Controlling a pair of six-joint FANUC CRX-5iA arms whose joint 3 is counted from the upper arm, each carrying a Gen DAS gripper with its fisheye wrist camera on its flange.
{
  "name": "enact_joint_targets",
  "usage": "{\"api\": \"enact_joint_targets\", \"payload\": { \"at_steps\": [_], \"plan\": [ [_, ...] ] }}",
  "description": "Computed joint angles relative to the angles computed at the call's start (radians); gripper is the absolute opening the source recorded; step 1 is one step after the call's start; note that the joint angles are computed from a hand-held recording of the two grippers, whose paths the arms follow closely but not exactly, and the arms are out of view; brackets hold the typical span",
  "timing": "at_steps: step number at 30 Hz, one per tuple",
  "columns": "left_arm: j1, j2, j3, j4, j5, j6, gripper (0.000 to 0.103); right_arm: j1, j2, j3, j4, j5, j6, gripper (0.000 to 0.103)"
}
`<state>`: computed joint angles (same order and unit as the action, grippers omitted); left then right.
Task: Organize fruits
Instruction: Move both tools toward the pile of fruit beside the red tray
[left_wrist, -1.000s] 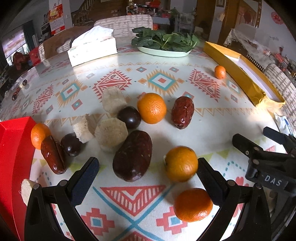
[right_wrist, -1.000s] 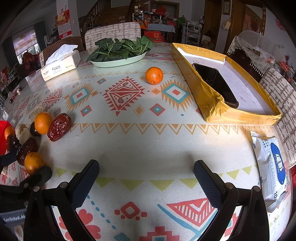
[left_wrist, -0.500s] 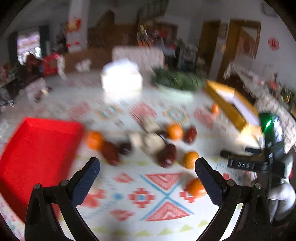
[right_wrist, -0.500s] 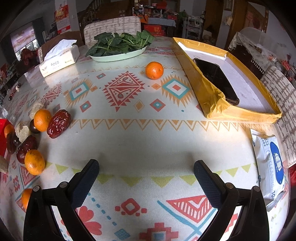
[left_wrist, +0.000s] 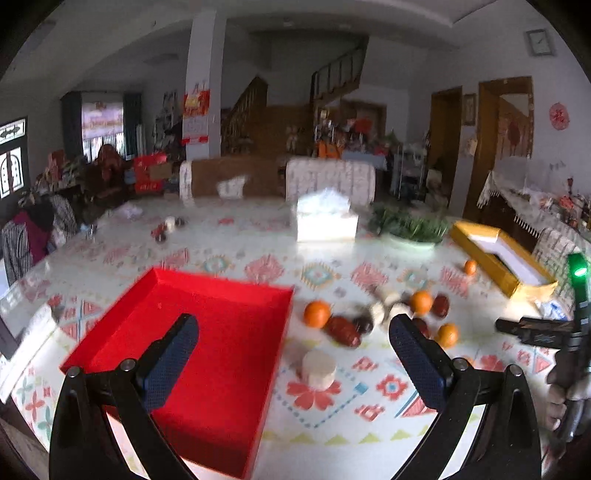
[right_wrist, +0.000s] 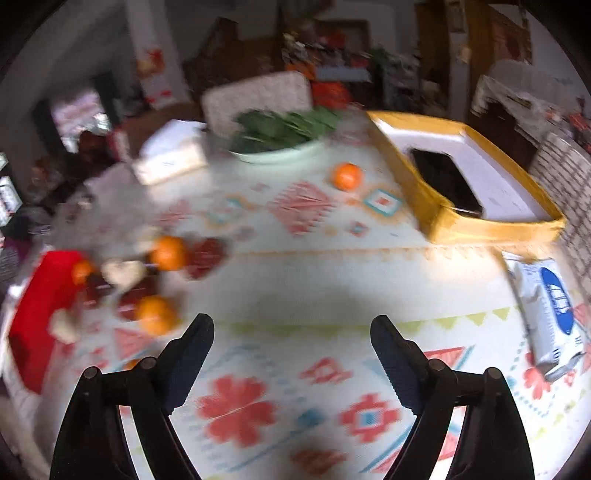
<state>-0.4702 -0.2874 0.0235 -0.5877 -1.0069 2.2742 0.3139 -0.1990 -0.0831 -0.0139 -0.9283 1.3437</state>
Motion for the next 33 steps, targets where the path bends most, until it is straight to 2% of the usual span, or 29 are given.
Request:
{"api": "enact_joint_targets", "payload": {
  "at_steps": [3,6,9,14,17,18,21,23,27,32,33],
  "plan": [
    [0.047,0.003,-0.040,0.104,0.034,-0.073,0.103,0.000,-0.020,0.018,-0.123,-0.014,0.092,0.089],
    [0.060,0.027,-0.057,0.173,0.071,-0.169,0.103,0.005,-0.010,0.048,-0.203,-0.050,0.165,0.082],
    [0.062,0.050,-0.055,0.198,0.072,-0.228,0.098,0.035,-0.008,0.052,-0.217,-0.061,0.195,0.080],
    [0.125,0.098,-0.057,0.316,0.072,-0.312,0.098,0.075,-0.006,0.037,-0.198,-0.050,0.220,0.080],
    [0.137,0.129,-0.050,0.349,0.060,-0.345,0.098,0.081,0.003,0.040,-0.207,-0.053,0.235,0.080],
    [0.146,0.137,-0.052,0.378,0.060,-0.370,0.098,0.080,0.007,0.042,-0.212,-0.055,0.240,0.080],
    [0.211,0.097,-0.147,0.585,0.167,-0.529,0.094,0.078,0.017,0.047,-0.219,-0.059,0.247,0.080],
    [0.209,0.083,-0.152,0.578,0.179,-0.527,0.094,0.080,0.016,0.044,-0.214,-0.055,0.249,0.080],
    [0.183,0.106,-0.086,0.448,0.111,-0.424,0.094,0.106,0.007,0.024,-0.162,-0.040,0.237,0.080],
    [0.195,0.151,-0.055,0.463,0.077,-0.458,0.092,0.116,0.019,0.030,-0.160,-0.051,0.250,0.073],
    [0.198,0.157,-0.058,0.485,0.078,-0.482,0.084,0.114,0.023,0.033,-0.166,-0.057,0.255,0.069]
  ]
}}
